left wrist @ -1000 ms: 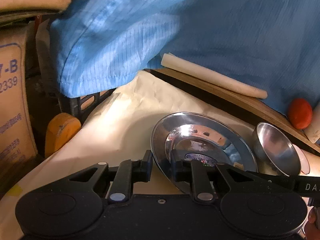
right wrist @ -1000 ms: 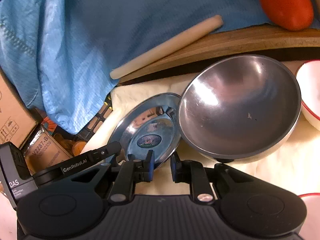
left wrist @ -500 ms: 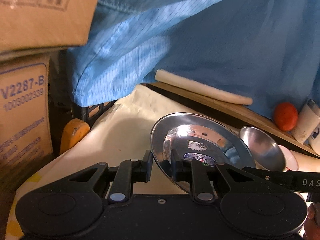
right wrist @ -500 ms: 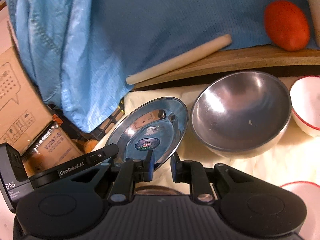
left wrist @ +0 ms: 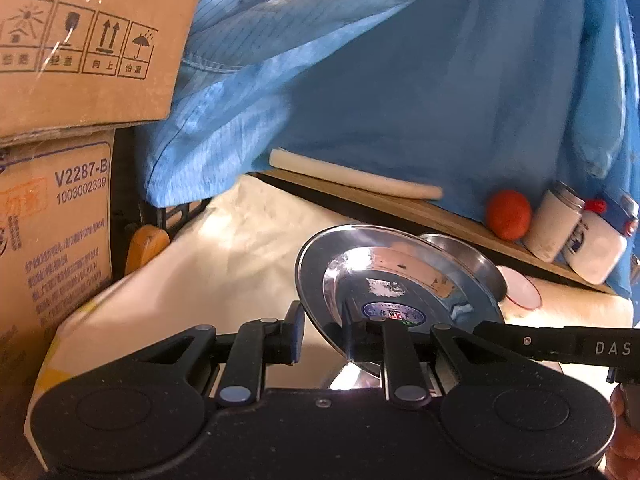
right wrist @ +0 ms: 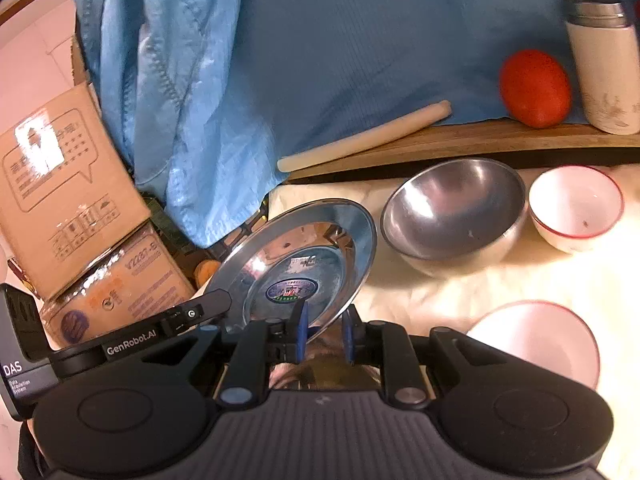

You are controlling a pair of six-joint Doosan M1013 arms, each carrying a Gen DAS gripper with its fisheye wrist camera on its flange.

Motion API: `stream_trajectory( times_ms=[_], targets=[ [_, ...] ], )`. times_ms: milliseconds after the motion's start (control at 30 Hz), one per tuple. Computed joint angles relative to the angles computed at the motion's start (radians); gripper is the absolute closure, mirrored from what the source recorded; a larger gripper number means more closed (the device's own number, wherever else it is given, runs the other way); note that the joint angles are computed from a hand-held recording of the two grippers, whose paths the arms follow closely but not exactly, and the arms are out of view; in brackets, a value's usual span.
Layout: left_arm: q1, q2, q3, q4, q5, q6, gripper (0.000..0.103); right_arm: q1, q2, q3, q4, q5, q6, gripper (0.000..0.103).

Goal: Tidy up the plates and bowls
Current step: 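Lower the emblem plate onto the stacked large plates and open both tools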

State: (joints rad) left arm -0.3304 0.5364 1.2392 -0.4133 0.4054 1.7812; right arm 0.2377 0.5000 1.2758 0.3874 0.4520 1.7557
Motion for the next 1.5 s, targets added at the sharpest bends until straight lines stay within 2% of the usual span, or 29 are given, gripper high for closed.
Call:
stream_trajectory(
  times_ms=[300,800,1167,1500],
  targets=[
    [-0.005,-0.046,0.072,-0.038,0.006,0.066,0.081,0.012,-0.052,0.073,-0.016,-0.004,0.009,0.082],
    [-0.015,-0.081,0.135,-0.001,0.043,0.069,0.079,0.02,-0.085,0.137,-0.003,0.018,0.008,0.081],
    [-0.031,-0.089,0.143,0.126,0.047,0.045,0.075,0.013,-0.079,0.132,0.053,0.058,-0.044,0.08],
    [-0.038,-0.085,0.13,0.175,0.069,0.051,0.071,0.01,-0.077,0.121,0.049,0.088,-0.061,0.08]
  ],
)
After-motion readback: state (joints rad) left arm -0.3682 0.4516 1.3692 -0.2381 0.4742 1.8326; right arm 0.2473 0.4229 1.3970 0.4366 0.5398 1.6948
